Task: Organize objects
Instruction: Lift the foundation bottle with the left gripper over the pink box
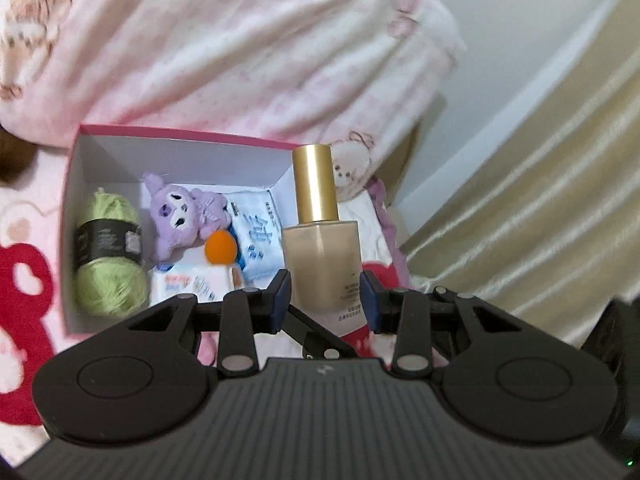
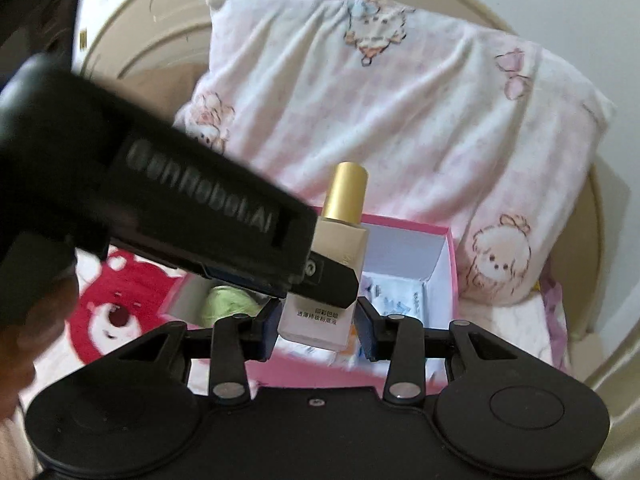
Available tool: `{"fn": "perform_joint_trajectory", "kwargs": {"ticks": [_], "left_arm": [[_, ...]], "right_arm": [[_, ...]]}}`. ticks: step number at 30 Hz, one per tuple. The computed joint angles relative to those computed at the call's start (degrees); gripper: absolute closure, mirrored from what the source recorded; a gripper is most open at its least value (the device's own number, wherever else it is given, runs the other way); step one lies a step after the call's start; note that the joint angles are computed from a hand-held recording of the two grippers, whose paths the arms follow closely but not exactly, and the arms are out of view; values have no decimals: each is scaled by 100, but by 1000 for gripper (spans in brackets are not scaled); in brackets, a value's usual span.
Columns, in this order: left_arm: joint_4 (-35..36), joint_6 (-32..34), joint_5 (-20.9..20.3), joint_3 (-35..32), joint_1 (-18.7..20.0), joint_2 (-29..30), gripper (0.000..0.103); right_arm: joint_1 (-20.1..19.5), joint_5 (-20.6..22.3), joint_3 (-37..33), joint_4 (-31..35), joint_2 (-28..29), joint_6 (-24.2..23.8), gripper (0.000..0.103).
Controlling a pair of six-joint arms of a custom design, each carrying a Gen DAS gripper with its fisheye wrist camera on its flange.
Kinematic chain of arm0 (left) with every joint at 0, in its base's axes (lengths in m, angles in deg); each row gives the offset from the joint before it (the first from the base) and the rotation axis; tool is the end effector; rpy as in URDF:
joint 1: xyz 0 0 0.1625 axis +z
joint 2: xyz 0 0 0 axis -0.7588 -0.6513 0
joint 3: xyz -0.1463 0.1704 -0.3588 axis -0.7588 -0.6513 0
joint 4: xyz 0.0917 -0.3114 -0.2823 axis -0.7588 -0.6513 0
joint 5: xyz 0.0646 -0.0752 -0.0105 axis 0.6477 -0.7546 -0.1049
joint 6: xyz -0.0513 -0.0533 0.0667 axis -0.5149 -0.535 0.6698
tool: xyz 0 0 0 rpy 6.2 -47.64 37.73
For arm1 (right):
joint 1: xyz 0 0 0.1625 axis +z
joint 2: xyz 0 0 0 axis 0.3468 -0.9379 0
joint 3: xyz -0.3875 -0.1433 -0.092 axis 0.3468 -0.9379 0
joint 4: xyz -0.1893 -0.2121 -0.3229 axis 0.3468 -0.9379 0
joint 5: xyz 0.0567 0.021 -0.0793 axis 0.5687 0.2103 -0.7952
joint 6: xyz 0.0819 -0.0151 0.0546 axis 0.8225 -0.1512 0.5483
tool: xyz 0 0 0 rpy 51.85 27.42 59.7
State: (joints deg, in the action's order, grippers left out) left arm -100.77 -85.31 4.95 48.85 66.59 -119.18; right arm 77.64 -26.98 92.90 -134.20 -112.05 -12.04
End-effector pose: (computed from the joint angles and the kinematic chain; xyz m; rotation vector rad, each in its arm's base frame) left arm -0.3826 -0.3410 0.0944 -0.1974 2.6180 -1.2544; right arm 0.1852 -0.3847 0.3116 1.6559 -2.3203 0.5630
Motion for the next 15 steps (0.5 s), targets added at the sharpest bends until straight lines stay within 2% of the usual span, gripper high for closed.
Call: {"fn": "perform_joint_trajectory", "kwargs": {"ticks": [4,6,9,15], "left_arm": [[-742,432,-139,-13,597,119,68],[-1190,844,-279,-87,930,293,68],[-1690,1149,-397,-257,1351,638,68],[-2576,1597,-821,-408,1945,1041,69]], "right_arm": [[150,-331,-401,-365,936,104,59],[211,-587,-504,-703,1348,-24,60],[224,-907,-759,-969,1944,394,60],[144,-1318,-976,-1509,2652,510,61]]}}
